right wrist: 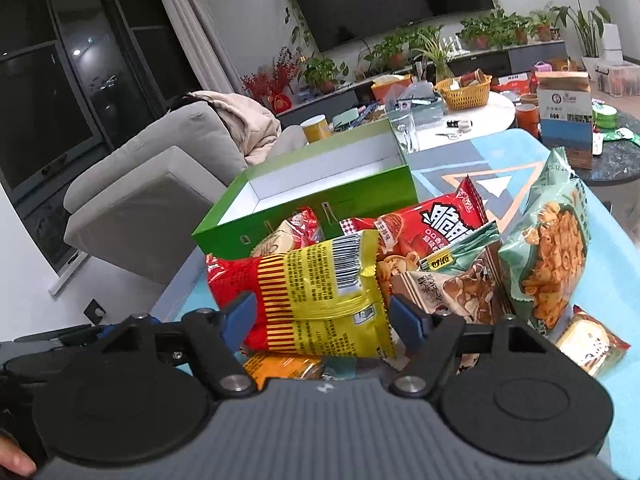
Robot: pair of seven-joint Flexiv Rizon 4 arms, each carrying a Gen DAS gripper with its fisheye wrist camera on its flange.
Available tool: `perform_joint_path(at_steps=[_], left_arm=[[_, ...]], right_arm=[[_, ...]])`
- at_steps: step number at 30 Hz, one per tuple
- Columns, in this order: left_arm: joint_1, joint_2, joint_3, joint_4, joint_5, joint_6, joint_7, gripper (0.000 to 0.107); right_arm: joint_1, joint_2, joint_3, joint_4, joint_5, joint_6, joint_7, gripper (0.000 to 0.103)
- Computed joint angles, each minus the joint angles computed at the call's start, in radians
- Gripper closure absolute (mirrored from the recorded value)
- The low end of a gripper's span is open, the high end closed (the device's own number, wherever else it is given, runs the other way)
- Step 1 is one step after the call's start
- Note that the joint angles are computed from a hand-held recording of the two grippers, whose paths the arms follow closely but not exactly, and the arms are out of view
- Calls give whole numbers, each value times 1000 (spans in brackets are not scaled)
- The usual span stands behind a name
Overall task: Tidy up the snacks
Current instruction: 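Grasp the red-and-yellow striped snack bag with the right gripper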
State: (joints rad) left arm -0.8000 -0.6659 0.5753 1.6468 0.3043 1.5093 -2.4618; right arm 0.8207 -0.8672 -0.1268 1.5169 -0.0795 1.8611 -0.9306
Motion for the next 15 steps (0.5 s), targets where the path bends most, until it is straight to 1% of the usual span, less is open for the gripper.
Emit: perform_joint_path(at_steps=[2,5,6,7,9,10,11,13,15], left_arm=[[44,-1,-45,0,-7,25,25,27],[87,-21,-83,-14,-36,51,65,27],[99,-30,-94,-17,-49,64,80,28],[123,-37,-121,-20,-63,80,104,33],[182,-44,-191,-22,-93,96,159,37],[222,-45,-241,-14,-107,119,187,37],[249,-47,-274,-8,-118,142,208,38],[306,-55,-342,1,-131,196,249,42],[357,-65,-405,7,-138,241,289,44]], right_arm=[[-22,-6,23,-16,-21,-11,-6,45],[-55,-26,56,-56,-56,-43,-6,45],[-66,-33,66,-71,-66,-57,-3,45],[-78,-38,79,-82,-78,-71,0,45],[-108,-52,115,-107,-103,-91,6,45],[-128,-60,141,-119,-118,-95,5,45],[-153,-68,177,-129,-136,-97,0,45],[-178,-78,214,-142,-162,-99,-7,45],[-206,-87,257,-153,-195,-110,-24,45]])
